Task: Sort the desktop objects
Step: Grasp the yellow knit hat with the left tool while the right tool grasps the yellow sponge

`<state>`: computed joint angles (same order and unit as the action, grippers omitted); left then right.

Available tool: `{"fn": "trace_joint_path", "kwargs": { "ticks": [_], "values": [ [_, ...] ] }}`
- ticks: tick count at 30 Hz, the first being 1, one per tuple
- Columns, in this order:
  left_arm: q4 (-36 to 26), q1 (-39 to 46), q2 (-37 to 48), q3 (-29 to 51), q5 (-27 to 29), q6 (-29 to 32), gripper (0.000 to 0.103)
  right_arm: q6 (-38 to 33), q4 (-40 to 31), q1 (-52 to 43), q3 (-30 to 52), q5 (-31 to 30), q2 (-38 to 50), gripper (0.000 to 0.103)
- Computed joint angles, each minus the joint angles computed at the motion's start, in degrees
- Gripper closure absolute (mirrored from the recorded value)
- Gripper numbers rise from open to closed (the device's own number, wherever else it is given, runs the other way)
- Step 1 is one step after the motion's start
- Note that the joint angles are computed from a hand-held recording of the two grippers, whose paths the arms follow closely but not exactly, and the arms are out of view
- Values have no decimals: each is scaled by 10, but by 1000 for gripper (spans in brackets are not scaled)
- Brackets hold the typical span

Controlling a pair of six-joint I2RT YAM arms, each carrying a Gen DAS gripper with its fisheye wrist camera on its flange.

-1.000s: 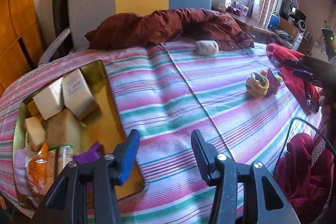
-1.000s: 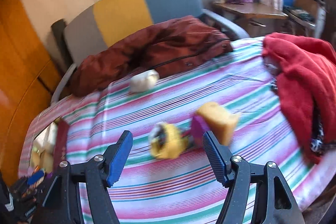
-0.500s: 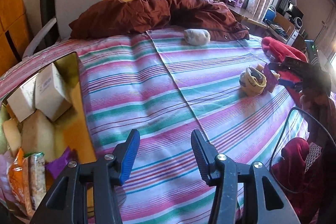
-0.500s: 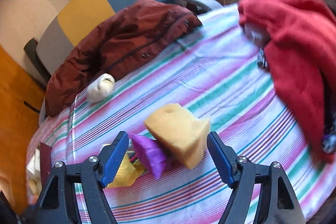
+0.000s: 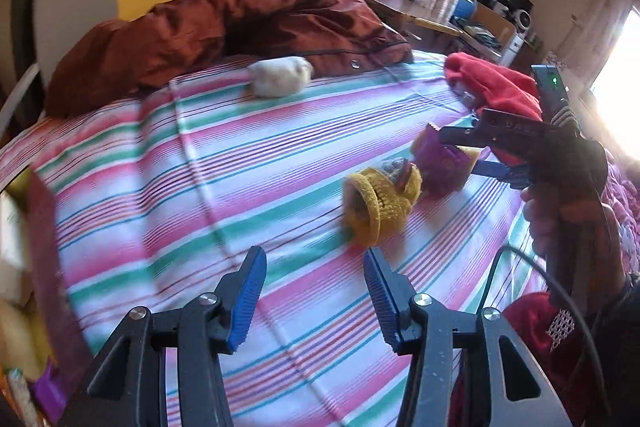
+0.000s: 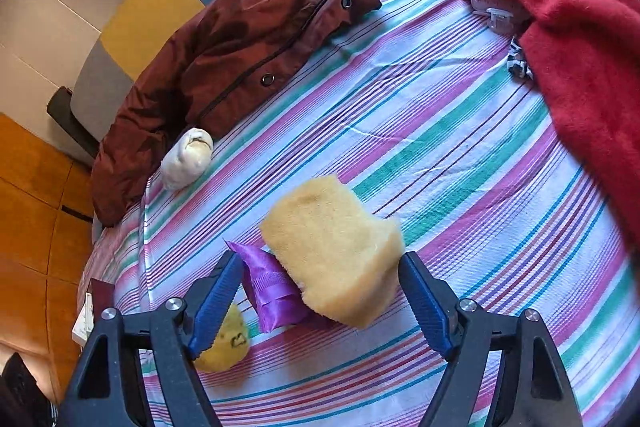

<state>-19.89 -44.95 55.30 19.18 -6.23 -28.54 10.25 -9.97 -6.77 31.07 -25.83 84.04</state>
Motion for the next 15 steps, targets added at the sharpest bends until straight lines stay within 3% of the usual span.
{"fn": "trace_joint_path", "kwargs": {
  "ticks": [4,7,13,15],
  "values": [
    [62,-9,93,24,15,5,52,10,8,-5,0,17,0,23],
    [101,-15,152,41,27,5,52,15,4,-28,5,-8,7,23],
    [152,-15,252,78,44,0,51,4,-6,-27,16,-31,20,23],
    [162,-15,274,88,46,-1,51,-1,-2,-11,12,-6,15,23]
  ]
}}
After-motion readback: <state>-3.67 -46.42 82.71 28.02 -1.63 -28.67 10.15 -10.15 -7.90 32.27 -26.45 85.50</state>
